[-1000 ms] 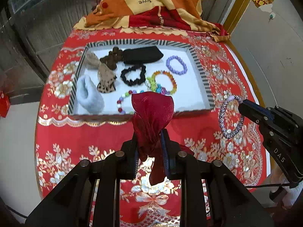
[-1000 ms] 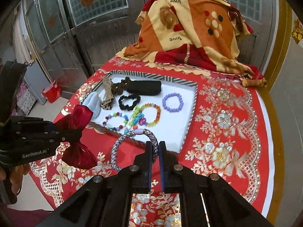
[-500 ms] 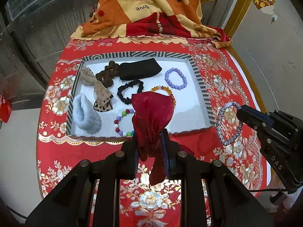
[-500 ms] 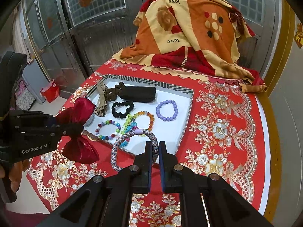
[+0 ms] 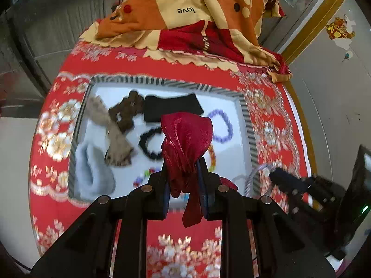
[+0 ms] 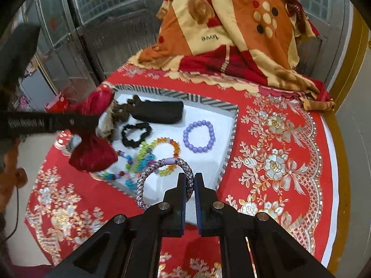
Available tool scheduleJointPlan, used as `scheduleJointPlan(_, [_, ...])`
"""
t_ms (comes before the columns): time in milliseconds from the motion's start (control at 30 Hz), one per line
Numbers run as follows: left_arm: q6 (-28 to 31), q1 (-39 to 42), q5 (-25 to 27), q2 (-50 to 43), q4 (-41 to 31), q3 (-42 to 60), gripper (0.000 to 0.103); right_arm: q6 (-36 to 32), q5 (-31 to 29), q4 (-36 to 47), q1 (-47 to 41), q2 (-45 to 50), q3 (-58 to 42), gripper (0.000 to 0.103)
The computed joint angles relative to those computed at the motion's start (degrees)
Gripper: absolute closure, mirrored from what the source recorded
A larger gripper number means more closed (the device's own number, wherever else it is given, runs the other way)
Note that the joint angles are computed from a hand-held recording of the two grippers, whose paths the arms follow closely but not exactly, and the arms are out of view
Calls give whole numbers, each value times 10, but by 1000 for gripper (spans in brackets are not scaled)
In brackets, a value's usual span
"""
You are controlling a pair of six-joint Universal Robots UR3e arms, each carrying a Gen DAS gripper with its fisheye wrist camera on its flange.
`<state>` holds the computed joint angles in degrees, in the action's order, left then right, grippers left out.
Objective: Organize jewelry
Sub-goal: 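Carry the red bow into the tray with left tool while right tool releases the bangle inside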
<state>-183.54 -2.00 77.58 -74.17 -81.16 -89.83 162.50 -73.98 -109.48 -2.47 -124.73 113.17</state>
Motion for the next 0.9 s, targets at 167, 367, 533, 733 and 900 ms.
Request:
scheduleJointPlan(167, [-32, -37, 16, -108, 63, 38, 84, 18, -24, -74, 30, 83, 23, 97])
scheduleJointPlan(367, [-57, -54, 26, -206, 93, 71, 84, 23, -56, -128, 61, 154, 37, 97])
scheduleJointPlan(533, [-61, -63, 31, -245, 104, 80, 84, 29, -71, -159, 70, 192, 38, 97])
scheduleJointPlan(733, [-65, -58, 25, -248, 111, 63, 75, 30, -68, -161, 64, 202, 43, 97])
scheduleJointPlan(900, [-74, -50, 25, -208, 130, 31, 45, 24, -28, -129, 33, 153, 55, 75])
